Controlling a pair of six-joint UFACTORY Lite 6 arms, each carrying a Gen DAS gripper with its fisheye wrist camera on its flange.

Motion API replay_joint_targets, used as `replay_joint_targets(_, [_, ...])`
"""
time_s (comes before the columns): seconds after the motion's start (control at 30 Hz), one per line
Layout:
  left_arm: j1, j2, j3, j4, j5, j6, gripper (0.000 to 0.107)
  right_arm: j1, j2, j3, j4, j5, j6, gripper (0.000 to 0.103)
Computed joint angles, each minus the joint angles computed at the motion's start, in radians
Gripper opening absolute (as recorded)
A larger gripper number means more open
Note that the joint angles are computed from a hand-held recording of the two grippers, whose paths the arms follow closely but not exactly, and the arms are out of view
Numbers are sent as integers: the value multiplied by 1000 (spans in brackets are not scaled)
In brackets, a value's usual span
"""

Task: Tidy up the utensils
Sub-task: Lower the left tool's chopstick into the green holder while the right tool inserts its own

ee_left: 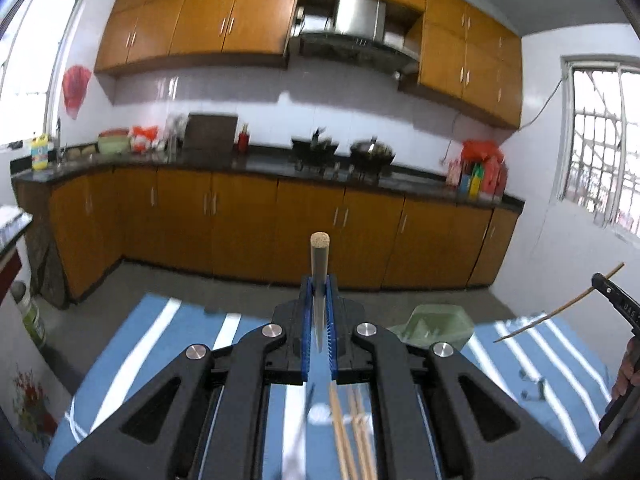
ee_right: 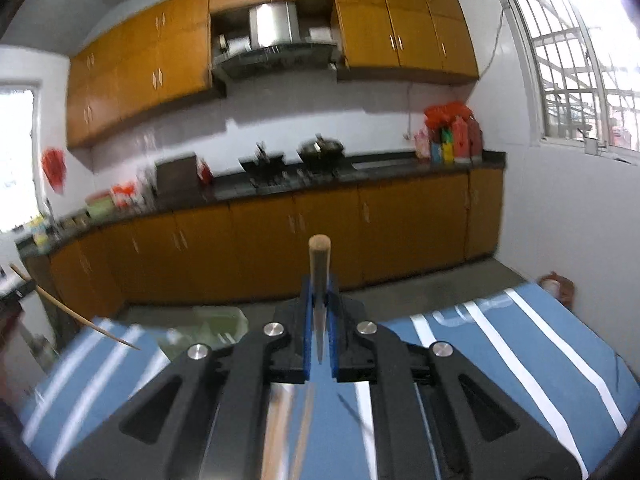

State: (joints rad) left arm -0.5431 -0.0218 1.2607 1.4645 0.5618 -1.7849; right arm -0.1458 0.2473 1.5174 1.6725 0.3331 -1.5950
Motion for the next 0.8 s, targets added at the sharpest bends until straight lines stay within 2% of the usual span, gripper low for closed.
replay_joint_targets(0.13, [-31, 28, 137, -38, -10, 88, 7, 16, 37, 160, -177, 72, 225, 8])
replay_joint_targets(0.33, [-60, 108, 276, -129, -76, 197, 7, 57, 114, 319, -366, 140, 419, 8])
replay_joint_targets(0.67, [-42, 205, 326, -273, -137, 318, 7, 138, 294, 507, -660, 169, 717, 8])
replay_joint_targets(0.8, [-31, 262, 374, -387, -149, 428, 7, 147, 377, 591, -735, 190, 802, 8])
